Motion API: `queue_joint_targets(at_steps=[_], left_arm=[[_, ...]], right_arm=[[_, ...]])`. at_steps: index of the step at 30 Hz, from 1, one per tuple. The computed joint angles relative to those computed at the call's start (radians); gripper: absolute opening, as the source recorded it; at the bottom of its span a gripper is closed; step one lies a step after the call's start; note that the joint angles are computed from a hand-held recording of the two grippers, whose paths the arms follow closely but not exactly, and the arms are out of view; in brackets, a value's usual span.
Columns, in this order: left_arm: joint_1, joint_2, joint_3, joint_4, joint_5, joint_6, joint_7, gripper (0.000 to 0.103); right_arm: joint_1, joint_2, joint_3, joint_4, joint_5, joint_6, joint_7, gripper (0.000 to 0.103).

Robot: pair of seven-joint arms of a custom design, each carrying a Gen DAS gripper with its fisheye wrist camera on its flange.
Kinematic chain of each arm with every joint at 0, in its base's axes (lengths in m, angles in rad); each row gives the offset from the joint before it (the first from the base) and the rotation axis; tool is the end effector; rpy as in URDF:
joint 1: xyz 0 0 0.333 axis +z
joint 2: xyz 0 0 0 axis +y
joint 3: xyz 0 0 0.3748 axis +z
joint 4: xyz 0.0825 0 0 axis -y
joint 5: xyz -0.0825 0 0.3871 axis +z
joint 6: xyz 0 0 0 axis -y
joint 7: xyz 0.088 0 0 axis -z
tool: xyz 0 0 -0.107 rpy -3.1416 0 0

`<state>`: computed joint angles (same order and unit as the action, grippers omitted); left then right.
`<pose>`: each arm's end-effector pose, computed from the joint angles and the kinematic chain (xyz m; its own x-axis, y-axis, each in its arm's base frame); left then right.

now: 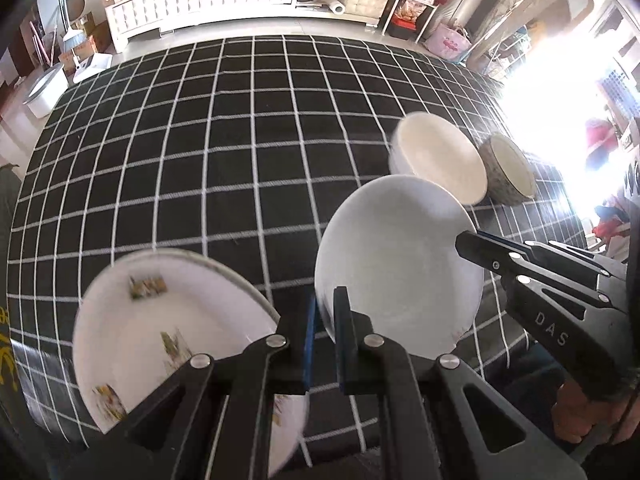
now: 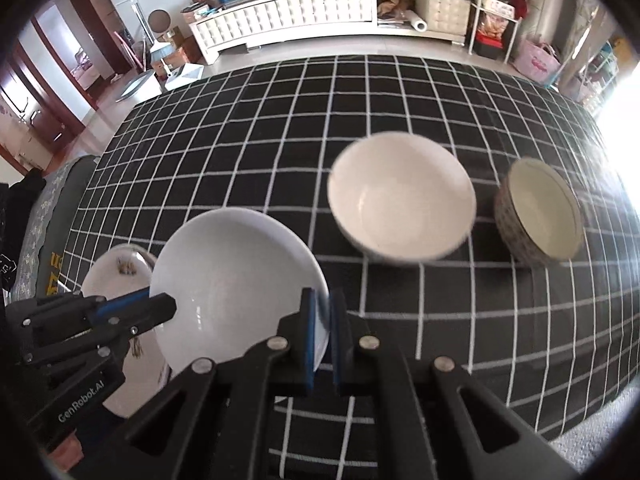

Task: Organize plates and bowls
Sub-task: 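Lift the white bowl and lower it beside the plate stack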

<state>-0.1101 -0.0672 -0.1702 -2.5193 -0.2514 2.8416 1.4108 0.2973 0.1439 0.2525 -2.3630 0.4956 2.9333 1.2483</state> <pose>0.4723 -0.1230 0.3994 0.0660 -0.9770 0.2029 -0.9331 -0.1325 -0.3344 0.4856 0.2589 0.3651 0.4188 -0.8871 -0.1940 -0.8550 -0.3133 -0.4134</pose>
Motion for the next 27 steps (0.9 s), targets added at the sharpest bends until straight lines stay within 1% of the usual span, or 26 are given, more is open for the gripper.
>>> queue_joint_targets(at_steps=[5, 7, 9, 12, 16, 25, 27], left_arm=[[-0.017, -0.032, -0.018, -0.044, 0.005, 0.011, -0.033, 0.007], [-0.018, -0.033, -0.030, -0.053, 0.031, 0.014, -0.062, 0.007], [-0.020, -0.022, -0.022, -0.048, 0.028, 0.009, -0.049, 0.007], [-0.038, -0.022, -0.020, -0.067, -0.016, 0.011, -0.027, 0.007], [-0.043, 0.006, -0.032, -0.056, 0.013, 0.007, -0.059, 0.007], [-0.056, 0.034, -0.025, -0.049, -0.014, 0.020, -0.035, 0.007], [-0.056, 0.039, -0.026, -0.048, 0.002, 0.029, -0.040, 0.007]], right_arm=[[0.006, -0.028, -0.008, -0.044, 0.019, 0.008, 0.007, 0.010], [0.006, -0.033, -0.006, -0.058, 0.046, 0.005, -0.006, 0.010], [0.011, -0.036, -0.012, -0.066, 0.053, -0.005, -0.010, 0.010], [0.018, -0.036, -0.022, -0.079, 0.053, -0.012, -0.005, 0.010], [0.027, -0.035, -0.034, -0.093, 0.039, -0.016, 0.024, 0.010], [0.022, -0.033, -0.042, -0.105, 0.016, -0.031, 0.056, 0.010], [0.019, -0.030, -0.040, -0.107, 0.021, -0.029, 0.052, 0.010]])
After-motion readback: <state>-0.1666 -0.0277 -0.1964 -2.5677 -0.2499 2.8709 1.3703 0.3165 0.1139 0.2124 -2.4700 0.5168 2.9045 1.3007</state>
